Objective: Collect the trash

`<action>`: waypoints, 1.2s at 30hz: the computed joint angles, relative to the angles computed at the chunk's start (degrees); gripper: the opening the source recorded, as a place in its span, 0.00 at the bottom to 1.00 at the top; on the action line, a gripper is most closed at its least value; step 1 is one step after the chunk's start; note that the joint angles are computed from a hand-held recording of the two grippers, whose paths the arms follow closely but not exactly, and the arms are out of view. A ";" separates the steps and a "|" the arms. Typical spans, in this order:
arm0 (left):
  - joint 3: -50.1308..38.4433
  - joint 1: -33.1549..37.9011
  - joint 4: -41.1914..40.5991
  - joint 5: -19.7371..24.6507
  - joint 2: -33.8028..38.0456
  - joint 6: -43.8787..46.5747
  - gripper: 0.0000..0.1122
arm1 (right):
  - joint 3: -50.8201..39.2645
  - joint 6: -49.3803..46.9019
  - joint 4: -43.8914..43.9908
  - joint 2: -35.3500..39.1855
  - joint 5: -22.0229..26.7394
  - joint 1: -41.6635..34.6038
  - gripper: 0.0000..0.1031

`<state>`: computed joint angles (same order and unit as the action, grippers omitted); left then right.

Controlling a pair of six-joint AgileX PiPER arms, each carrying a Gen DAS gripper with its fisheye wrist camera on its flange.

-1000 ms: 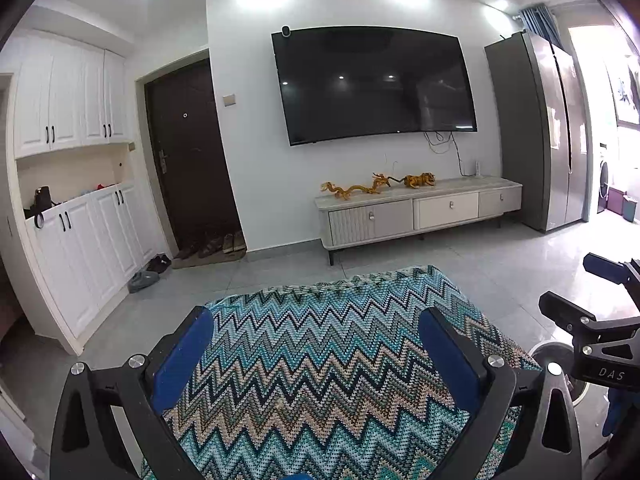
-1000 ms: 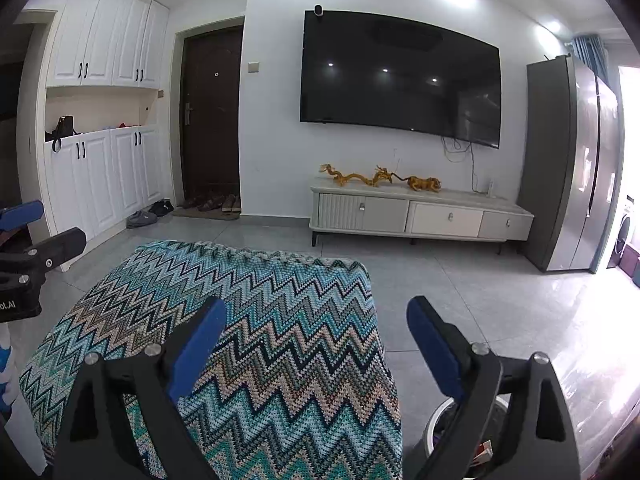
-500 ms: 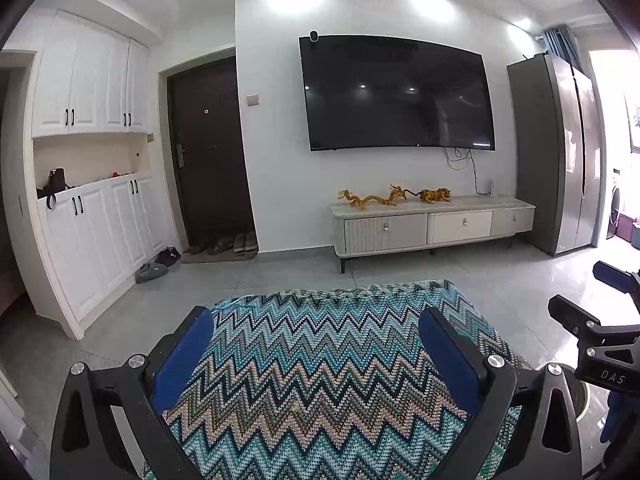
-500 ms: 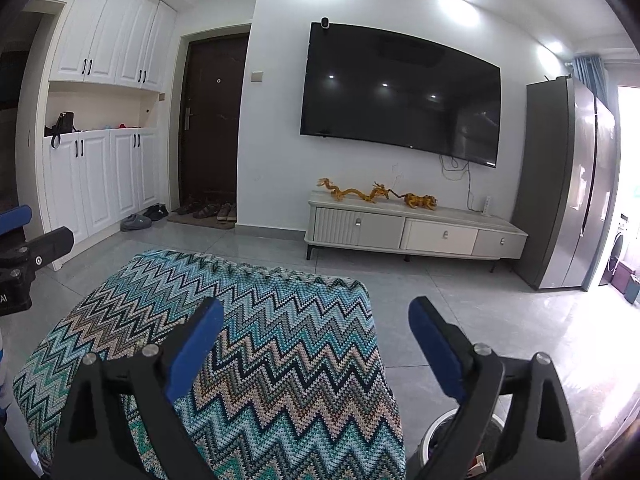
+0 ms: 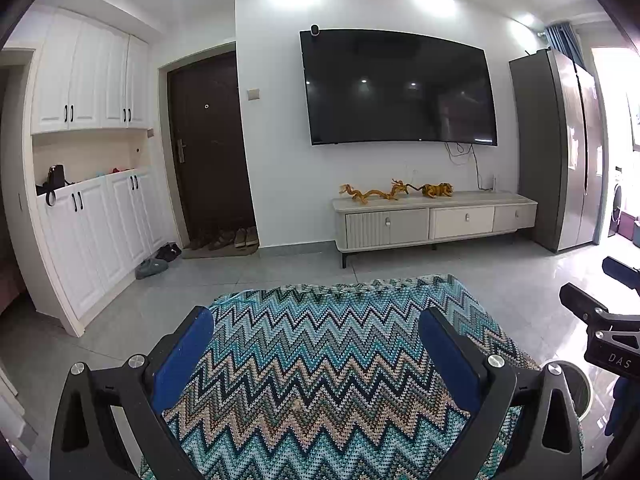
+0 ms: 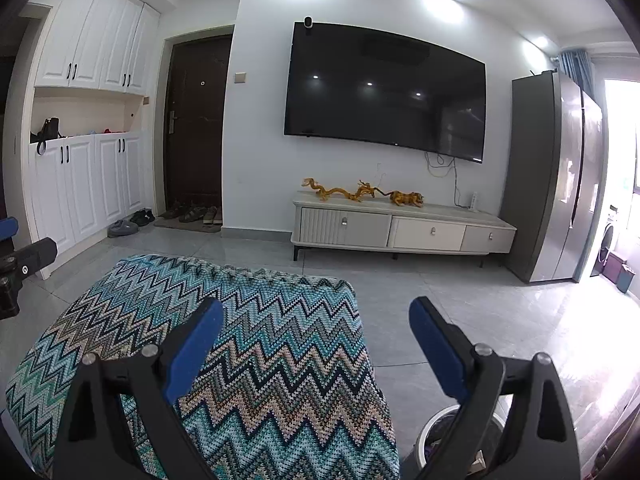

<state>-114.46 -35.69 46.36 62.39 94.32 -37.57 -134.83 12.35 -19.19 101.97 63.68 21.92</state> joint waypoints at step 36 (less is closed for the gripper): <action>1.71 0.22 0.33 0.17 -1.49 -1.31 0.92 | 5.43 2.68 -3.55 -3.87 -1.15 0.65 0.92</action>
